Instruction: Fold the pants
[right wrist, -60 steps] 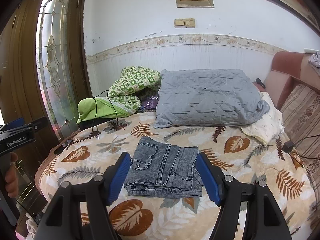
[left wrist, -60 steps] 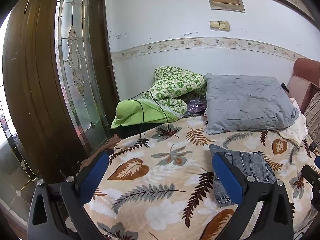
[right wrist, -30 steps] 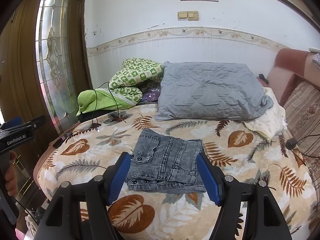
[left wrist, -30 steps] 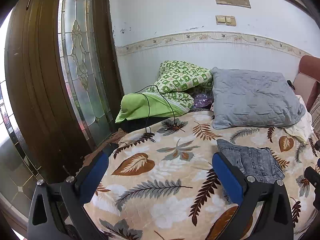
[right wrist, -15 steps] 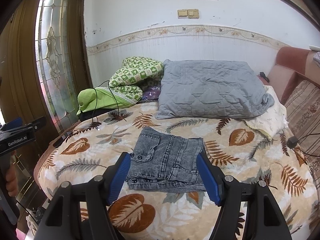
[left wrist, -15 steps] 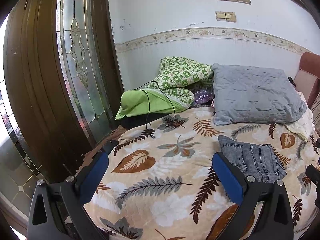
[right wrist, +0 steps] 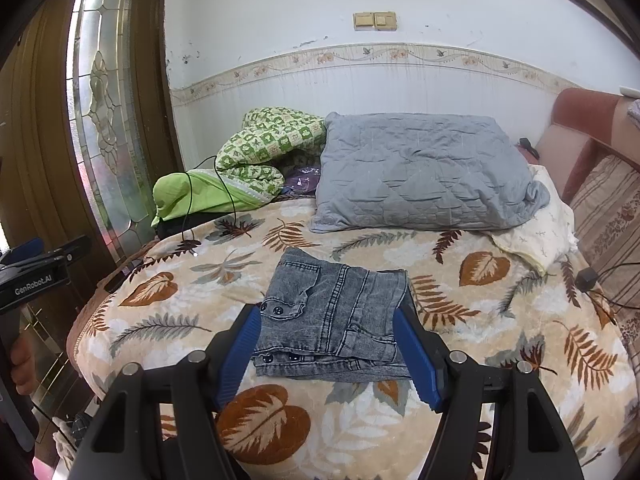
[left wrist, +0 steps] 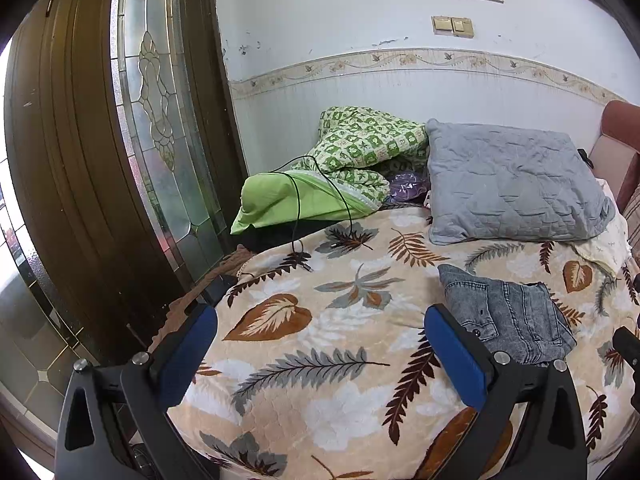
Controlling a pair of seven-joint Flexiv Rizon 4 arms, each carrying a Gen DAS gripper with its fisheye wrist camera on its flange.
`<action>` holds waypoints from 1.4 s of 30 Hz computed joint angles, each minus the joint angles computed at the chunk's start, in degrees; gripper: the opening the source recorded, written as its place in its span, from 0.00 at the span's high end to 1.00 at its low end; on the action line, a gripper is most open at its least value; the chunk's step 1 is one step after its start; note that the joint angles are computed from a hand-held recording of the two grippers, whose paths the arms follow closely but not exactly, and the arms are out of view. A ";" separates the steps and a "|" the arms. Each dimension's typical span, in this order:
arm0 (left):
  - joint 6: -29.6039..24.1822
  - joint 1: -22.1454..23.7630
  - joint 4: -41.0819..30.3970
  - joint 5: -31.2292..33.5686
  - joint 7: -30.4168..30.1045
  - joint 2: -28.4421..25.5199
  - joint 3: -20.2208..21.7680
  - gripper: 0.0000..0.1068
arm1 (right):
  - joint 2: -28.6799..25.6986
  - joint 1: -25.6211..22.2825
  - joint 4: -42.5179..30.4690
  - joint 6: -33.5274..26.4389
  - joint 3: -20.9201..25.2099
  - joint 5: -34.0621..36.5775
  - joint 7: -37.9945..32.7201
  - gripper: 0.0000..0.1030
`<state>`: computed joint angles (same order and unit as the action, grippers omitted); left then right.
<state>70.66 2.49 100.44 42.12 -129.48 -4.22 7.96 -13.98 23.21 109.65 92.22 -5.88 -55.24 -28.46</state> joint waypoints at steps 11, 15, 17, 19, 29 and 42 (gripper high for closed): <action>0.56 0.12 0.24 -0.74 1.16 -0.43 0.15 0.04 | -0.23 -0.09 -0.09 -0.29 0.46 1.20 -1.21 0.30; 0.98 0.11 0.37 -1.08 1.64 -0.67 0.29 0.04 | -0.18 0.27 0.05 -0.34 0.08 1.00 -0.88 0.30; 1.01 0.02 0.41 -1.01 1.53 -0.69 0.41 0.04 | -0.16 0.26 0.05 -0.32 0.05 0.90 -0.79 0.30; 0.97 -0.02 0.37 -1.14 1.63 -0.71 0.44 0.04 | -0.20 0.12 0.00 -0.43 0.29 1.15 -0.98 0.30; 1.16 -0.03 0.57 -1.85 2.21 -1.06 0.79 0.04 | -0.48 0.43 0.11 -0.75 0.27 1.07 -0.86 0.30; 1.65 0.08 1.22 -2.47 3.10 -1.18 0.98 0.04 | -0.57 0.29 -0.05 -1.27 0.88 2.00 -1.61 0.30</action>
